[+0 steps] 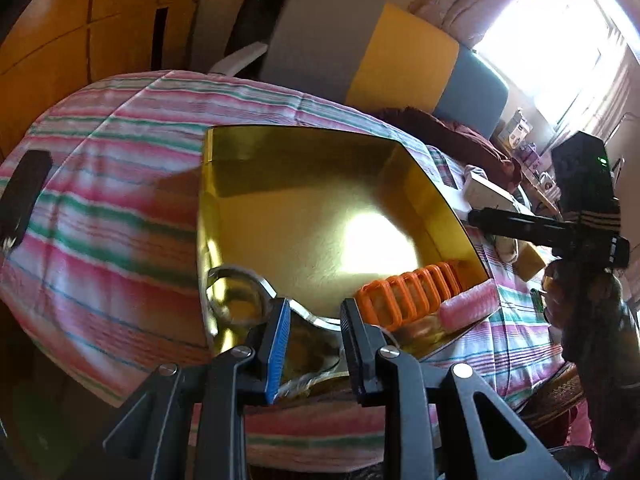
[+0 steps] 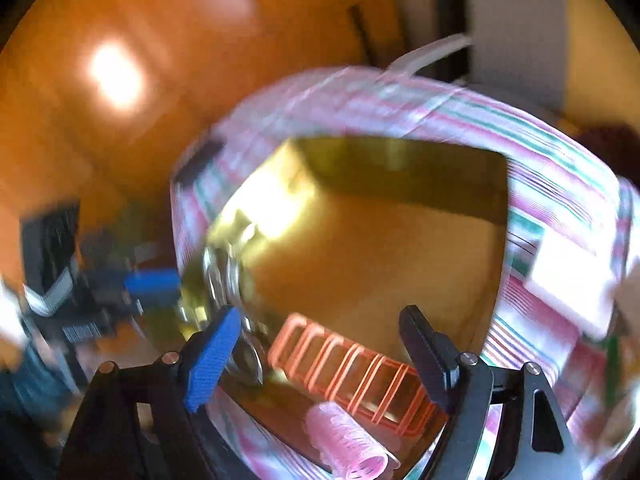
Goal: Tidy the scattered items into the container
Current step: 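Lower the orange rack into the gold tray and open the right tool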
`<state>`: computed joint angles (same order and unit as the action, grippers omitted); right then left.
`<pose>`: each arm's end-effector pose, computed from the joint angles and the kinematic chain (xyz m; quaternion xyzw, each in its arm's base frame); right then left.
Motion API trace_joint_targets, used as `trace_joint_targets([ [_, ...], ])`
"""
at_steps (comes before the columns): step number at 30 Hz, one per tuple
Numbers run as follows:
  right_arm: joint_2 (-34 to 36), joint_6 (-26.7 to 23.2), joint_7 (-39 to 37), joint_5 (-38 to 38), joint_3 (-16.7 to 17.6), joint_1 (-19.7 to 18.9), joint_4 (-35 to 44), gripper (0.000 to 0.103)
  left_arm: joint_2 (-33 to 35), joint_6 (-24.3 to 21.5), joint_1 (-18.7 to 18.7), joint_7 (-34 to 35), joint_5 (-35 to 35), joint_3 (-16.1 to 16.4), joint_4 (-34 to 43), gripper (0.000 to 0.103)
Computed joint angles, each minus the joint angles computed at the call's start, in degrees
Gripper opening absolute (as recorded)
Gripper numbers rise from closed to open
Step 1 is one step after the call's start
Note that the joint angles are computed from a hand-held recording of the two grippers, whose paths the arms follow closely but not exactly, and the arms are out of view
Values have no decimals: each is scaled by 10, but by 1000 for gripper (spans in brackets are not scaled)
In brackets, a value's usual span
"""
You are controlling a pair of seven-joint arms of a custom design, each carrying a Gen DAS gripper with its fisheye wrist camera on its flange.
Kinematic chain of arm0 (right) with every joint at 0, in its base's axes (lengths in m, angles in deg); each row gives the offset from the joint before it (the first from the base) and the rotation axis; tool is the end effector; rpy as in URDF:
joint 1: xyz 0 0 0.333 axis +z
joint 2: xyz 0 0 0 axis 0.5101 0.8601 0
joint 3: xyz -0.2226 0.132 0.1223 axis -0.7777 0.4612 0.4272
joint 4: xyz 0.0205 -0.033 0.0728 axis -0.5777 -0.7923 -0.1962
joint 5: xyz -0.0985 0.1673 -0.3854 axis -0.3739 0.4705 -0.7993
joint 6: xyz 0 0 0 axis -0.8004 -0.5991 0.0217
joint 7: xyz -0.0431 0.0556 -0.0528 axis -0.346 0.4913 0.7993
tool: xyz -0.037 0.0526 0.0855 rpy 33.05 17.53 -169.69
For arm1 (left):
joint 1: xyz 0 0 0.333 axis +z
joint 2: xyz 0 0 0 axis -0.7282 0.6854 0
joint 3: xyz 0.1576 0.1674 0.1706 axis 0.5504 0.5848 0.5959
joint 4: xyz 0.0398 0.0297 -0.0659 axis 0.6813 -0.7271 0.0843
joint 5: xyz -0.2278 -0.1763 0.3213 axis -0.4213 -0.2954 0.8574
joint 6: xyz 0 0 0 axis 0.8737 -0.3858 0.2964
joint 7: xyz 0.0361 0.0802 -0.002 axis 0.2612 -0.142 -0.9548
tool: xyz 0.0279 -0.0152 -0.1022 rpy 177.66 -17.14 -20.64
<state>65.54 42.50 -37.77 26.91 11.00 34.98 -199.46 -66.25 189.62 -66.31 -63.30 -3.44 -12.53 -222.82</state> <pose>0.5829 0.0706 0.3827 -0.8738 0.3268 0.0985 0.3462 0.4127 -0.3496 0.4020 -0.7145 0.6189 -0.3077 0.1087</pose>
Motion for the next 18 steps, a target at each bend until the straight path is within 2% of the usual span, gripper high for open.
trace_joint_targets([
  [5,-43,33,28,59,-10,-9,-53,84,60,-62,-1,-7,40,-12,64,25],
  [9,-89,41,14,72,-32,-19,-101,86,62,-81,-12,-21,53,-9,65,25],
  [14,-117,74,11,76,-46,-21,-137,87,49,-67,-18,-34,51,-6,50,31],
  [18,-128,92,13,68,-57,-29,-154,88,37,-29,-13,-64,65,-8,36,34],
])
